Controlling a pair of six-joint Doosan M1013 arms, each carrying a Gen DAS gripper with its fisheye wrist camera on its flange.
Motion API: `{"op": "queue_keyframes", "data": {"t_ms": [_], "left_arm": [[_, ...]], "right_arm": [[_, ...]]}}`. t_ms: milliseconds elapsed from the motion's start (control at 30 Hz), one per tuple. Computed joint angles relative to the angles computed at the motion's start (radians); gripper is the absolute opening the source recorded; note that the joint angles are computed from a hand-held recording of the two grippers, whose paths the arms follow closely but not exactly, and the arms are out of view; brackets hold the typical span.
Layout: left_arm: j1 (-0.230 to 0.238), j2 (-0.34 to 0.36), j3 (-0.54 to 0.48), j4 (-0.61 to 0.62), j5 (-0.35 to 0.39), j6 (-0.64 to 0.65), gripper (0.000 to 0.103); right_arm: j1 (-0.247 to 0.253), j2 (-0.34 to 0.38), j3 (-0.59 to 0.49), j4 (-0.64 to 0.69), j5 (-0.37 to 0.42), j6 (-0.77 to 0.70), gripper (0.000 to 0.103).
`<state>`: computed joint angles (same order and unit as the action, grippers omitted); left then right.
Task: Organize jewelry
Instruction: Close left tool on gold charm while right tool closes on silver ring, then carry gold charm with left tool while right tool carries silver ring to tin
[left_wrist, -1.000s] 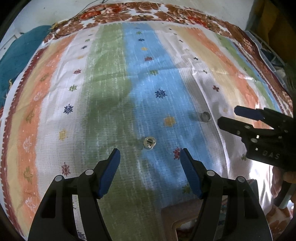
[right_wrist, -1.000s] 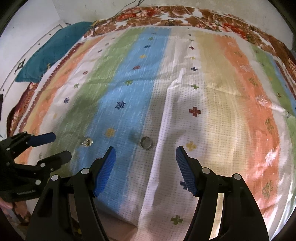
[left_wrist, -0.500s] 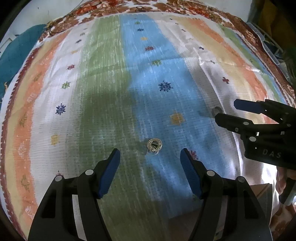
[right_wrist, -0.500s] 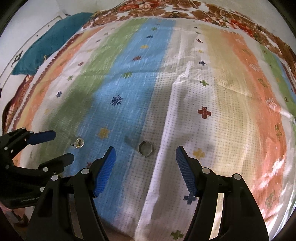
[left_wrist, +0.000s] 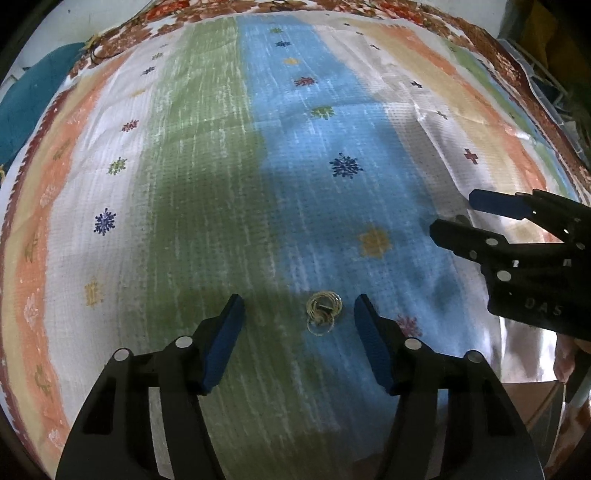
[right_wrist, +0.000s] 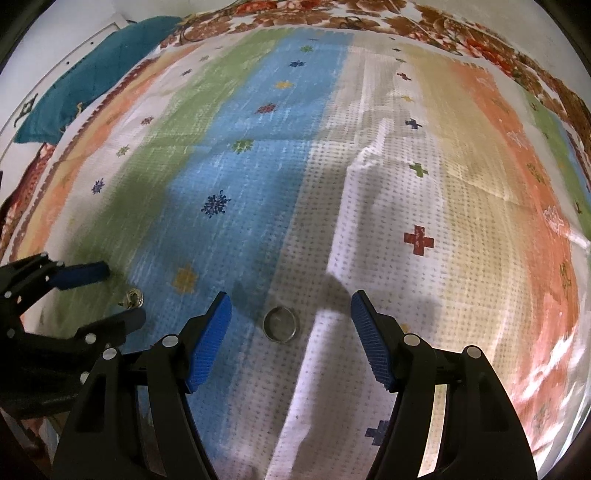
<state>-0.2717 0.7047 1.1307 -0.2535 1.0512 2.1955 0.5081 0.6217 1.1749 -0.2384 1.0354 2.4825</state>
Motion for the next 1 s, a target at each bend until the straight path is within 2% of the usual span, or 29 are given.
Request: {"op": "queue_keyframes", "data": {"t_ms": [67, 233, 300, 367, 500, 1000], "left_arm": [[-0.001, -0.002, 0.005, 0.004, -0.01, 0.002, 0.056], [-0.008, -0.011, 0.02, 0.024, -0.035, 0.002, 0.041], [-0.01, -0.013, 0.024, 0.028, -0.037, 0.002, 0.026], [-0.01, -0.014, 0.024, 0.025, -0.032, 0.008, 0.017], [-0.004, -0.012, 0.022, 0.01, -0.028, 0.018, 0.017], [0.001, -0.028, 0.038, -0.018, -0.022, 0.041, 0.014]], "right_arm": [[0.001, 0.004, -0.007, -0.003, 0.015, -0.002, 0.053], [-0.003, -0.001, 0.001, 0.004, 0.011, 0.019, 0.041], [-0.003, 0.0, -0.001, 0.0, 0.02, 0.02, 0.035], [-0.004, 0.0, -0.002, 0.006, 0.026, 0.019, 0.028], [-0.007, -0.004, 0.001, 0.019, 0.029, 0.017, 0.021], [0.0, -0.015, 0.005, 0.006, 0.016, 0.007, 0.02]]}}
